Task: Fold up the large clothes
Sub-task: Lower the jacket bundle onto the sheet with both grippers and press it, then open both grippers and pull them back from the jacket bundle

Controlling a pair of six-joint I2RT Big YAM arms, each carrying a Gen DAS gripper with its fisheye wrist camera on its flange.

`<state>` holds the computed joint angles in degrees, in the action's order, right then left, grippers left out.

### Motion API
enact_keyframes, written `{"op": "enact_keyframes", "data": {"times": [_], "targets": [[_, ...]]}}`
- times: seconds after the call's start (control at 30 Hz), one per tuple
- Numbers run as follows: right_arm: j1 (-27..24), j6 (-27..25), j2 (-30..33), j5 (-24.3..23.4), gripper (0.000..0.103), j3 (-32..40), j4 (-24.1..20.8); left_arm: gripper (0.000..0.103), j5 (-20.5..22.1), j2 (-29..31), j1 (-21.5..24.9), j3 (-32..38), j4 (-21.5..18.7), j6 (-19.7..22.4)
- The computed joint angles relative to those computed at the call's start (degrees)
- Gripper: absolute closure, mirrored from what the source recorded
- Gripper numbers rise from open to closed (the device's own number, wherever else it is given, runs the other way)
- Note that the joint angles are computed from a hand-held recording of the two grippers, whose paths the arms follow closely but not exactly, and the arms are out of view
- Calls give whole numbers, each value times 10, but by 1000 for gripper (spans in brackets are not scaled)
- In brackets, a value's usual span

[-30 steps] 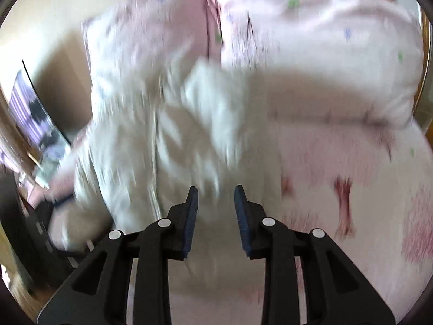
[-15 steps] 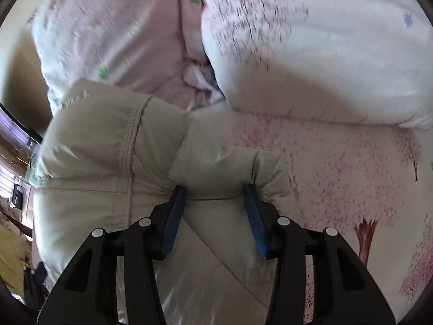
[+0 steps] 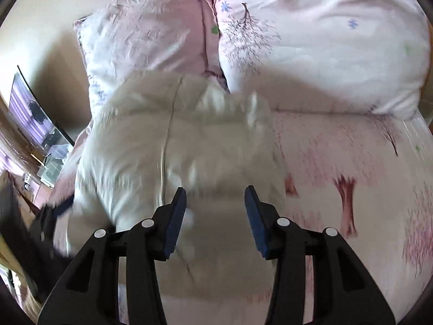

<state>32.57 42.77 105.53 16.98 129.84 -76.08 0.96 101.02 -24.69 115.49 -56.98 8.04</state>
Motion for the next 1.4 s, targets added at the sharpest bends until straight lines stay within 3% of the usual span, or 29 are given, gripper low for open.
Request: {"op": "enact_keyframes", "data": {"times": [0.07, 0.13, 0.27, 0.47, 0.63, 0.73, 0.87, 0.97, 1.03, 1.2, 1.27, 1.4], "targets": [[9, 19, -21, 15, 57, -53, 9, 2, -1, -1, 0, -2, 2, -2], [8, 41, -23, -6, 56, -87, 11, 2, 1, -2, -1, -3, 3, -2], [0, 61, -40, -25, 48, -148, 60, 2, -4, -13, -5, -11, 8, -2], [-10, 66, -50, -45, 45, -176, 91, 2, 3, -14, 0, -5, -5, -3], [-3, 69, -57, -26, 44, -192, 108, 2, -9, -8, -4, -7, -4, 3], [4, 67, -57, -8, 43, -197, 117, 2, -25, -13, -7, -28, 22, 7], [31, 85, -72, 48, 51, -191, 96, 2, -29, -25, -5, -35, 17, -8], [59, 72, -91, 122, 53, -197, 105, 2, -47, -59, -9, -78, 51, 3], [72, 59, -91, 144, 56, -194, 108, 2, -59, -78, -13, -109, 73, 16], [74, 53, -57, 118, 60, -186, 90, 2, -16, -64, -2, -100, 46, -19], [69, 55, -55, 113, 60, -193, 98, 2, -29, -63, -7, -101, 52, -15], [68, 62, -43, 113, 56, -165, 63, 2, -34, -61, -8, -96, 44, -18]]}}
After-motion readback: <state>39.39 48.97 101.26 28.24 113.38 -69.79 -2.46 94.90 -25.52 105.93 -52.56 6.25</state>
